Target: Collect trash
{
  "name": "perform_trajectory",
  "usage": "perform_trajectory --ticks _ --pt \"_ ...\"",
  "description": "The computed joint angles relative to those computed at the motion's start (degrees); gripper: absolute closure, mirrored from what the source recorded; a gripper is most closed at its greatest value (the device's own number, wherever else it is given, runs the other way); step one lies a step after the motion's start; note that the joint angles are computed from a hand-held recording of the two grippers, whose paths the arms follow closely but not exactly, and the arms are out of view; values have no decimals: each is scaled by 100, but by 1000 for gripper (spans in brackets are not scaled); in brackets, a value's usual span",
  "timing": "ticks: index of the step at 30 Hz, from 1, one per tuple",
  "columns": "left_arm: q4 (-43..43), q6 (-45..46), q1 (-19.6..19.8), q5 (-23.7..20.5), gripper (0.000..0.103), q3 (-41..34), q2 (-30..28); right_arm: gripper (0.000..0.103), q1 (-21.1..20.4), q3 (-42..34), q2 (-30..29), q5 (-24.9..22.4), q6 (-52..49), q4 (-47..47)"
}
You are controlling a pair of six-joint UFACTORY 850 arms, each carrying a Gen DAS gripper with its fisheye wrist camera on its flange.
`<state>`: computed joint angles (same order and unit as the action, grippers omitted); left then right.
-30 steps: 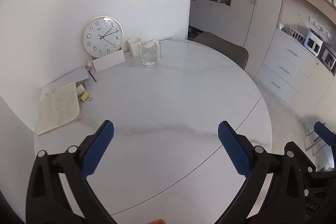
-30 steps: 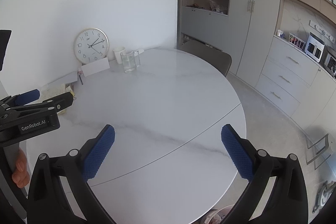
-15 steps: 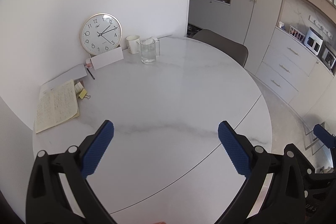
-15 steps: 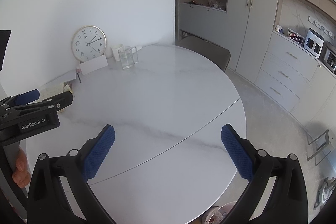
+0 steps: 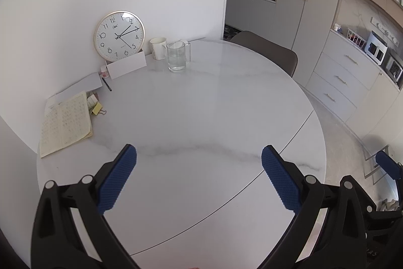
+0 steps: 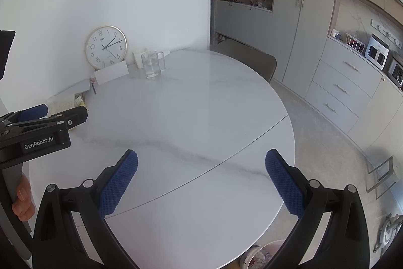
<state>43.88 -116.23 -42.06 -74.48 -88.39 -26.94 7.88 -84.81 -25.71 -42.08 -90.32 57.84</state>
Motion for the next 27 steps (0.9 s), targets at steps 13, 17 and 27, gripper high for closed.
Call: perform_trajectory --ticks 13,17,27 --pt "4 127 42 135 8 46 -17 2 -29 13 -18 7 72 -77" --pt "44 63 40 103 8 48 -33 2 -28 24 -18 20 85 -89" --pt "100 16 76 262 8 148 4 2 -28 29 -19 15 134 -140"
